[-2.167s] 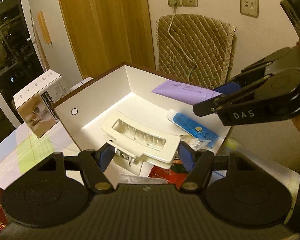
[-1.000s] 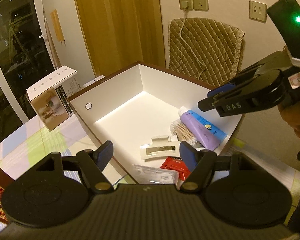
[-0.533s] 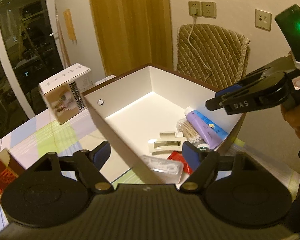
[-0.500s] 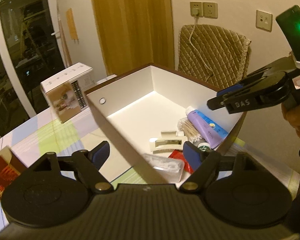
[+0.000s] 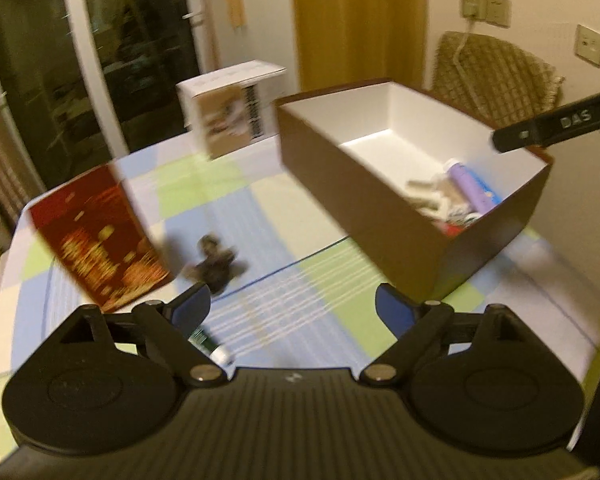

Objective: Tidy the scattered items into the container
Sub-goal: 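Move both tools back over the remaining items on the table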

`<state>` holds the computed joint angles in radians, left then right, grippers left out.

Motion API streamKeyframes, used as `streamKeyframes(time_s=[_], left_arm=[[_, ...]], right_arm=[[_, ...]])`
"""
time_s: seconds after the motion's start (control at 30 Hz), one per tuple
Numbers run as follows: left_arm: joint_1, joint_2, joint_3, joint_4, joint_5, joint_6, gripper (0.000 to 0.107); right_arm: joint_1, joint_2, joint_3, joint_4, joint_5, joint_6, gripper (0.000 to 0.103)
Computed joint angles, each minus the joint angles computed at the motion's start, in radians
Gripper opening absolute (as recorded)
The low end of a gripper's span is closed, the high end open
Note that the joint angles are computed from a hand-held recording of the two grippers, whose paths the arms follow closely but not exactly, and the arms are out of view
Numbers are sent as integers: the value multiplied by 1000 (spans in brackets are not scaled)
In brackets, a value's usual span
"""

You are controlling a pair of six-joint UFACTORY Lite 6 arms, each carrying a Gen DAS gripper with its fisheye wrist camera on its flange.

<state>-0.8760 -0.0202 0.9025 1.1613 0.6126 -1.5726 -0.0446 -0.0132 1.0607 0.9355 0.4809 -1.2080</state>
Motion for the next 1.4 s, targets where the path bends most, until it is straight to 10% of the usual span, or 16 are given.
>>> streamKeyframes(time_s=[1.0, 1.4], left_arm=[[86, -181, -317, 87, -19, -298, 94], [242, -21, -317, 435, -138, -672, 91]], right_arm=[[350, -96, -72, 0, -72, 121, 98], [502, 93, 51, 66, -164, 64, 98]])
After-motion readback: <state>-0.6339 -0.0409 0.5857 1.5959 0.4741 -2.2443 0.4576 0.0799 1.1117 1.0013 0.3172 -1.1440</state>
